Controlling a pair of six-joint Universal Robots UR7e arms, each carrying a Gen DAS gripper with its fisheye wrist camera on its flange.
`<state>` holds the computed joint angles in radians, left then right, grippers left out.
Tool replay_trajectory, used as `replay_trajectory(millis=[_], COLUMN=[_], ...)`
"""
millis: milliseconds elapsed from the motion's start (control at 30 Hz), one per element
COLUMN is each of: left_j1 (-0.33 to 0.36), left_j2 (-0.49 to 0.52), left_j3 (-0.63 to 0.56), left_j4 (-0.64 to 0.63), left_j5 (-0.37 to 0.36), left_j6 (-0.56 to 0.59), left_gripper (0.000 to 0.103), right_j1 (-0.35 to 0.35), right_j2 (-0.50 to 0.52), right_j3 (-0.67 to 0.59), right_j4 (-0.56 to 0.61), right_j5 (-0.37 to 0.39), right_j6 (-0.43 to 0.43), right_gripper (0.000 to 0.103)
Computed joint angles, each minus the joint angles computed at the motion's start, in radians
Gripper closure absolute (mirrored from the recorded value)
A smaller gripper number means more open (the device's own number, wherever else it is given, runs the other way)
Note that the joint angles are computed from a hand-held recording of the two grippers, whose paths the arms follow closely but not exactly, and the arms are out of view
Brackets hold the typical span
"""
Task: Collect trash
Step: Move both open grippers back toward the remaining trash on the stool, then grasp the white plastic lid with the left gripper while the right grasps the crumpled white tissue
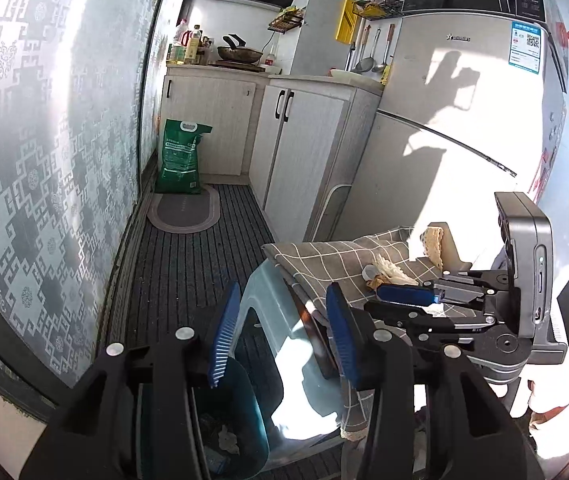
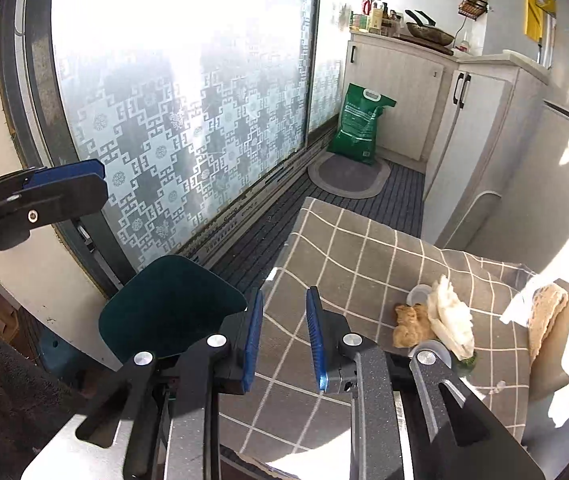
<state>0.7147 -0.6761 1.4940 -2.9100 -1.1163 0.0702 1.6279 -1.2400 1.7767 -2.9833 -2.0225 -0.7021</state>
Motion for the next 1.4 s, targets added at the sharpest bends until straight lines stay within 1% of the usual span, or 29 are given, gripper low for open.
replay_trajectory(millis=[67,200,400,467,533,567,700,800,1033,1067,1133,1167,1267,1400], left_j1=[-0.004,-0.012,-0.022,-0.025,-0.027,-0.028,-0.038,-0.041,-0.04,-0.039,-0.039,-0.039,-0.042,-0.051], left_j2=[0.025,0.076,0.156,0.185,0.215,0.232,0.295,0.334,0.417,0.428,0.449,0.458,0.485,0.511], left_j3=[-0.021,-0.059,-0.122,-0.15,-0.179,-0.196,-0.262,-0.312,-0.428,-0.442,-0.471,-0.484,-0.52,-0.55], left_j4=[0.026,0.069,0.132,0.159,0.182,0.2,0.257,0.294,0.355,0.36,0.367,0.369,0.371,0.368], left_j5=[-0.012,-0.032,-0.062,-0.075,-0.091,-0.1,-0.126,-0.141,-0.12,-0.116,-0.107,-0.102,-0.083,-0.052], left_j6=[0.0,-0.001,0.005,0.006,0.01,0.011,0.018,0.01,-0.011,-0.013,-0.016,-0.017,-0.009,0.011], left_gripper=[0.053,0.053,0.053,0.053,0.053,0.053,0.055,0.054,0.053,0.051,0.048,0.048,0.047,0.045], right_j1=[-0.022,-0.061,-0.111,-0.131,-0.152,-0.16,-0.186,-0.196,-0.207,-0.207,-0.207,-0.208,-0.219,-0.231], right_j2=[-0.031,-0.085,-0.136,-0.152,-0.165,-0.17,-0.172,-0.172,-0.157,-0.154,-0.148,-0.147,-0.149,-0.158], right_j3=[0.009,0.028,0.027,0.016,-0.001,-0.004,-0.03,-0.052,-0.113,-0.121,-0.131,-0.135,-0.149,-0.146], right_j4=[-0.005,-0.012,0.028,0.08,0.142,0.16,0.206,0.235,0.305,0.319,0.333,0.342,0.374,0.383], right_j5=[0.002,0.019,0.039,0.05,0.063,0.067,0.077,0.087,0.122,0.127,0.126,0.127,0.147,0.172], right_j6=[-0.001,0.0,-0.023,-0.017,-0.011,-0.009,-0.01,-0.024,-0.051,-0.054,-0.075,-0.081,-0.095,-0.118], right_gripper=[0.081,0.081,0.081,0.081,0.077,0.076,0.076,0.073,0.072,0.072,0.067,0.067,0.067,0.067])
